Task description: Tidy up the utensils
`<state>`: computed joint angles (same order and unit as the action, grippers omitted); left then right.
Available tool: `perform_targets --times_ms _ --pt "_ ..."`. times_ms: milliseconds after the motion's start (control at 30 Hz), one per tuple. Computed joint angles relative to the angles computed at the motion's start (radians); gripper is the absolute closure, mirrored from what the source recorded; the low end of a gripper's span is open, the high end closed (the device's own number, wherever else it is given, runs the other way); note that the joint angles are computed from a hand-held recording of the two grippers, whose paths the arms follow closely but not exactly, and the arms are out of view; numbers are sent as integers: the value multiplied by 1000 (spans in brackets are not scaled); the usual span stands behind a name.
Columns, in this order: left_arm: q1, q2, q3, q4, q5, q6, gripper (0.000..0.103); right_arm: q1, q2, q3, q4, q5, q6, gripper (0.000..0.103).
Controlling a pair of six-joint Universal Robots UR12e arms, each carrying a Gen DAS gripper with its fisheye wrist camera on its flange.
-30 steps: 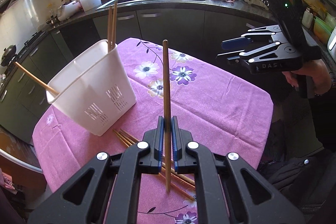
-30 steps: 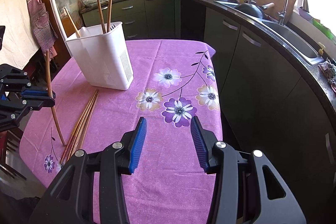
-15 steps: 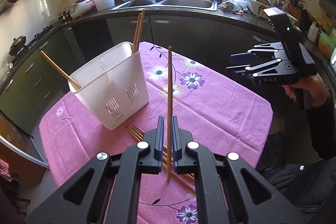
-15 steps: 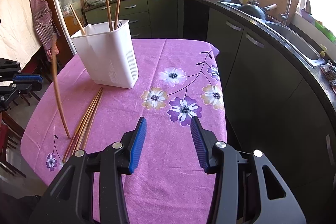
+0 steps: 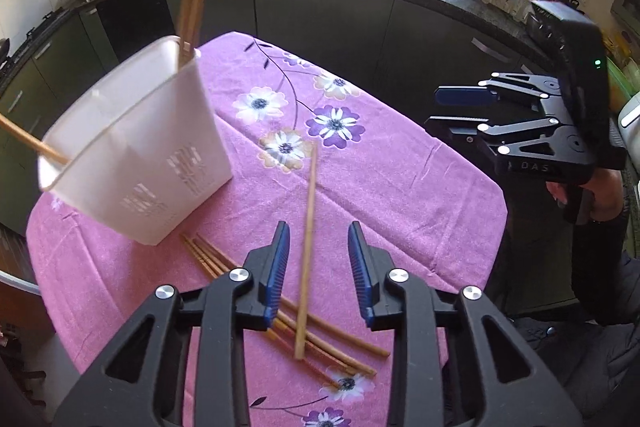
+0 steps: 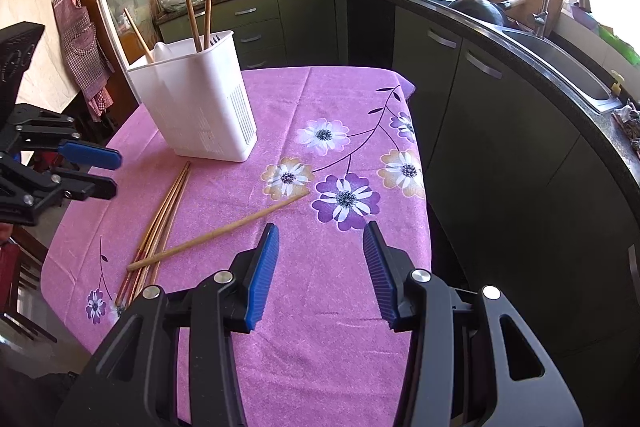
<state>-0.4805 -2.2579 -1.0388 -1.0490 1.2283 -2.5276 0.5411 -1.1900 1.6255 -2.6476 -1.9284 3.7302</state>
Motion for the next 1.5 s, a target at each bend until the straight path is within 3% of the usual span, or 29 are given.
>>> perform_targets --times_ms 133,300,567,633,700,767,933,1200,1333,1500 --pt "-40 -68 78 -68 73 43 74 -3 -9 13 3 -2 15 59" --pt "-66 -144 176 -119 164 43 71 -7 -15 27 -12 7 17 59" --pt "-86 -207 269 -237 221 62 71 -15 -14 37 -31 22 18 59" --pt "-93 -213 272 -250 254 69 77 -15 -14 38 -31 20 21 59" --pt "-88 -219 293 -289 227 62 96 -16 -14 38 -32 20 22 59" --pt "-84 -222 305 -306 216 48 96 -14 -13 37 -32 20 20 59" --pt "-62 -169 237 -249 149 47 96 -7 -16 33 -33 9 15 59" --pt "-9 -2 11 -31 -3 23 96 5 -19 25 -31 -14 8 59" --pt "12 68 -98 88 -34 7 96 12 -15 14 -27 -15 -4 59" --pt "32 119 -185 165 -54 -11 96 20 -6 -5 -16 -13 -23 58"
